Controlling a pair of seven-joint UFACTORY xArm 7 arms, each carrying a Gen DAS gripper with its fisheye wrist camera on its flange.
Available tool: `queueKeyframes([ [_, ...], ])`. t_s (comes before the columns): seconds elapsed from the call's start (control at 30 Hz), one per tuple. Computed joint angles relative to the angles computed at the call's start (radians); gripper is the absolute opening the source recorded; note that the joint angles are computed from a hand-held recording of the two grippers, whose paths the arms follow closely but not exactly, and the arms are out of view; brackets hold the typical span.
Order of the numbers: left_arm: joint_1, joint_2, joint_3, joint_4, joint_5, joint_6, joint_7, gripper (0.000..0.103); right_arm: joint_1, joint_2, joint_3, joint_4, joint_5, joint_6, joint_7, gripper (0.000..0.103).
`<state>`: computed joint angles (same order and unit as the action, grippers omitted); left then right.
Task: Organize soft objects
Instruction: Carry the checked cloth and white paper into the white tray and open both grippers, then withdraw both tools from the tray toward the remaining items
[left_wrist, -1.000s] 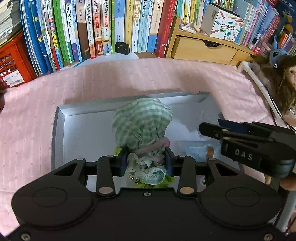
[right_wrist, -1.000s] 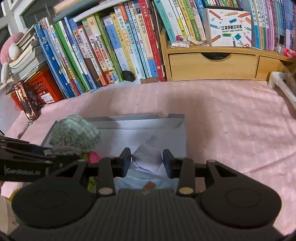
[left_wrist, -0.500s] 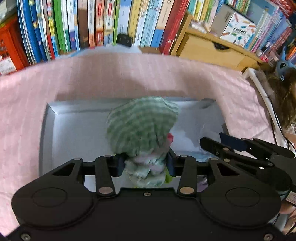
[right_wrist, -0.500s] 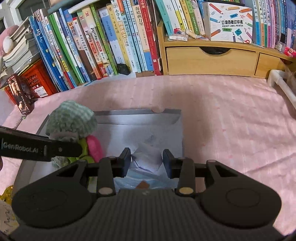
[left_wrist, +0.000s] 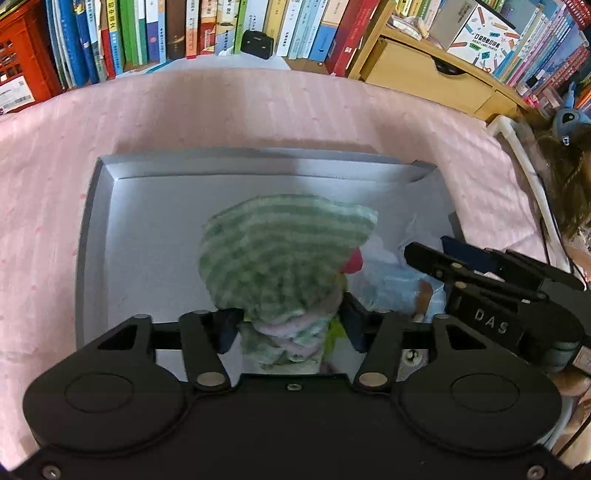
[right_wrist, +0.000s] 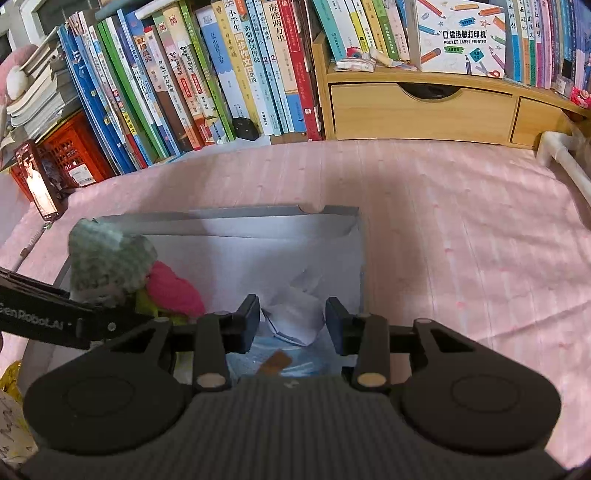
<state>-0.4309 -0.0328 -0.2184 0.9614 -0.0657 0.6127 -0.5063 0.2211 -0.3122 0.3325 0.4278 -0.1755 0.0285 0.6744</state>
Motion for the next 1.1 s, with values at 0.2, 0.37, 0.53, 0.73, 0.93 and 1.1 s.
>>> queueKeyframes([
  [0.2, -0.001, -0.019, -0.003, -0.023, 0.035, 0.009, -0.005, 0.075, 0.009, -0.012, -0.005, -0.009, 0.012, -0.006, 0.007, 0.067],
  [0.37, 0.000, -0.035, -0.002, -0.049, 0.017, -0.006, -0.007, 0.075, 0.019, -0.031, -0.006, -0.017, 0.022, -0.003, 0.011, 0.071],
  [0.53, -0.001, -0.051, -0.002, -0.064, 0.000, -0.011, -0.009, 0.077, 0.028, -0.053, -0.009, -0.028, 0.031, 0.004, 0.011, 0.075],
  [0.73, -0.002, -0.070, -0.008, -0.078, 0.010, -0.003, -0.026, 0.078, 0.032, -0.078, -0.006, -0.038, 0.038, 0.012, 0.016, 0.077],
  [0.93, -0.003, -0.113, -0.010, -0.099, 0.013, 0.005, -0.042, 0.078, 0.038, -0.136, 0.002, -0.056, 0.037, 0.035, 0.023, 0.078],
  [1.1, -0.004, -0.168, -0.020, -0.127, 0.028, 0.011, -0.063, 0.079, 0.047, -0.206, 0.012, -0.070, 0.035, 0.061, 0.034, 0.080],
])
